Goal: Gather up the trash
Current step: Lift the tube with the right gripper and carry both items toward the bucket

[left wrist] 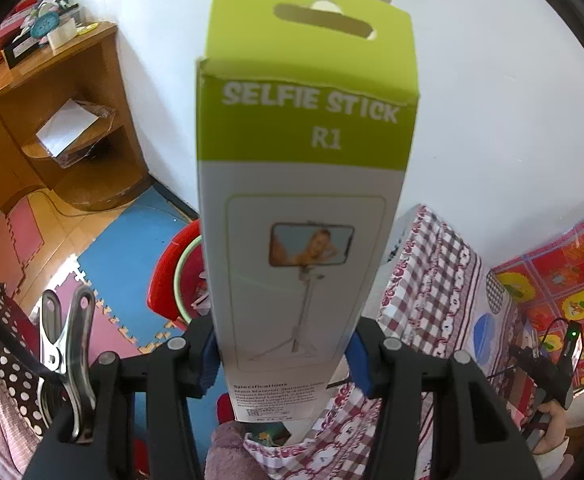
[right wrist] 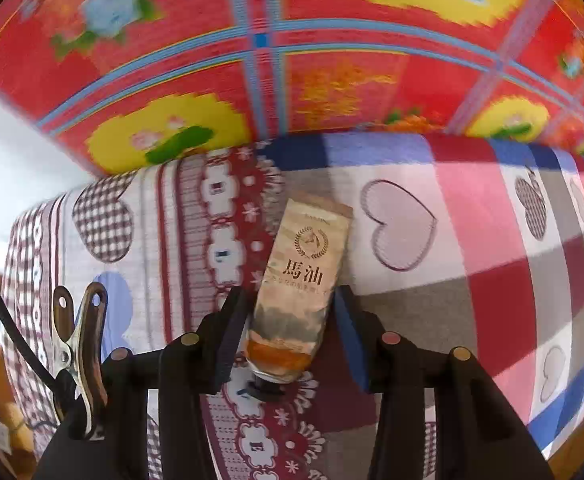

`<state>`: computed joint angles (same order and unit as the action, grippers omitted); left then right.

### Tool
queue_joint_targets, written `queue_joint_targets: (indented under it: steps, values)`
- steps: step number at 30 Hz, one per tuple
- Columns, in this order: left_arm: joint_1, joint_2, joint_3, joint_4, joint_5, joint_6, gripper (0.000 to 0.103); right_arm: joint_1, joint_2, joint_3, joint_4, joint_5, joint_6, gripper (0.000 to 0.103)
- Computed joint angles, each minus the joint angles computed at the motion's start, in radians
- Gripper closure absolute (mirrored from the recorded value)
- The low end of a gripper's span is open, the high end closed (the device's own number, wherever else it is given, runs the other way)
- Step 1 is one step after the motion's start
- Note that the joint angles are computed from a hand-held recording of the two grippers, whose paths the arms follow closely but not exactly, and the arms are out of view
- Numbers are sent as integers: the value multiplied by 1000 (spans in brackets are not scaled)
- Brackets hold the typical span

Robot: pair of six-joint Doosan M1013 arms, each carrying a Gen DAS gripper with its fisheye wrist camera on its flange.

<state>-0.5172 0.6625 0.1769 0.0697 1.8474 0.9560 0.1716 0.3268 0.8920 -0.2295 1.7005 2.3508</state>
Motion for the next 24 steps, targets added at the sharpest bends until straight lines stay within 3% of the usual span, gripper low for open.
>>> queue_joint_targets:
  steps: [2, 8, 17, 24]
  values:
    - [4, -30, 60, -3, -28, -6, 49, 11, 12, -14, -14, 1, -53, 63]
    - [22, -88, 165, -6, -74, -15, 49, 26, 7, 0, 50, -90, -86, 65]
    - [46, -134, 250, -1, -101, -29, 49, 58, 18, -25, 142, -178, -143, 65]
    - [55, -150, 289, -11, -112, -11, 49, 115, 69, -115, 209, -211, -192, 65]
